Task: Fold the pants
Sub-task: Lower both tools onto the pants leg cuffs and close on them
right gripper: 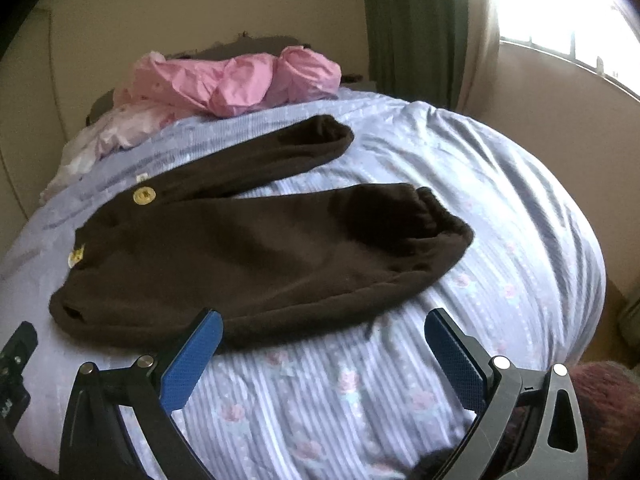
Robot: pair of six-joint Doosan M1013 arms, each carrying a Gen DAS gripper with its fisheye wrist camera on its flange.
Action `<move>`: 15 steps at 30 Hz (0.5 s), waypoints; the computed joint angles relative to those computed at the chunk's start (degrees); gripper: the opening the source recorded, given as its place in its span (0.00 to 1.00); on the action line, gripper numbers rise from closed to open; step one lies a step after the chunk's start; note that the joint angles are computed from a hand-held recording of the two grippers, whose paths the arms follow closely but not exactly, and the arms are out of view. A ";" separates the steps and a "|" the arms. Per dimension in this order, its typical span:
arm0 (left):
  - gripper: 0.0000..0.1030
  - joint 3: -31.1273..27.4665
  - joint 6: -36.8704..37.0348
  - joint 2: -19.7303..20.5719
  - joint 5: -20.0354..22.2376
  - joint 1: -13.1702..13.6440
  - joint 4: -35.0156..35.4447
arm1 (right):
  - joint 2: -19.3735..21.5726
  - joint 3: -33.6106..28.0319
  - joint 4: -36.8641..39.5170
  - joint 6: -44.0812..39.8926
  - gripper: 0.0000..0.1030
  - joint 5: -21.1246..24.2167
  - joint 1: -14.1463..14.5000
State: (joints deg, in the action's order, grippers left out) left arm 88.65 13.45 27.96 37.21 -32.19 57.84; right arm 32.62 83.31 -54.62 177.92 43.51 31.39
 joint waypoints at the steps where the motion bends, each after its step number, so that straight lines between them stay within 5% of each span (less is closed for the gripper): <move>1: 0.92 -0.56 0.85 0.44 -0.03 0.20 -1.47 | 0.33 -0.52 1.22 -1.02 0.99 -0.15 -0.23; 6: 0.82 -4.24 9.95 3.22 -2.57 2.96 -18.68 | 1.95 -2.63 8.54 -2.76 0.97 -1.16 -1.72; 8: 0.80 -5.46 10.96 4.28 -2.23 3.62 -22.45 | 2.55 -3.35 12.11 -3.79 0.86 -1.54 -2.49; 15: 0.75 -9.45 13.65 7.74 0.81 3.75 -22.49 | 5.84 -7.53 14.90 -2.46 0.78 2.55 -3.61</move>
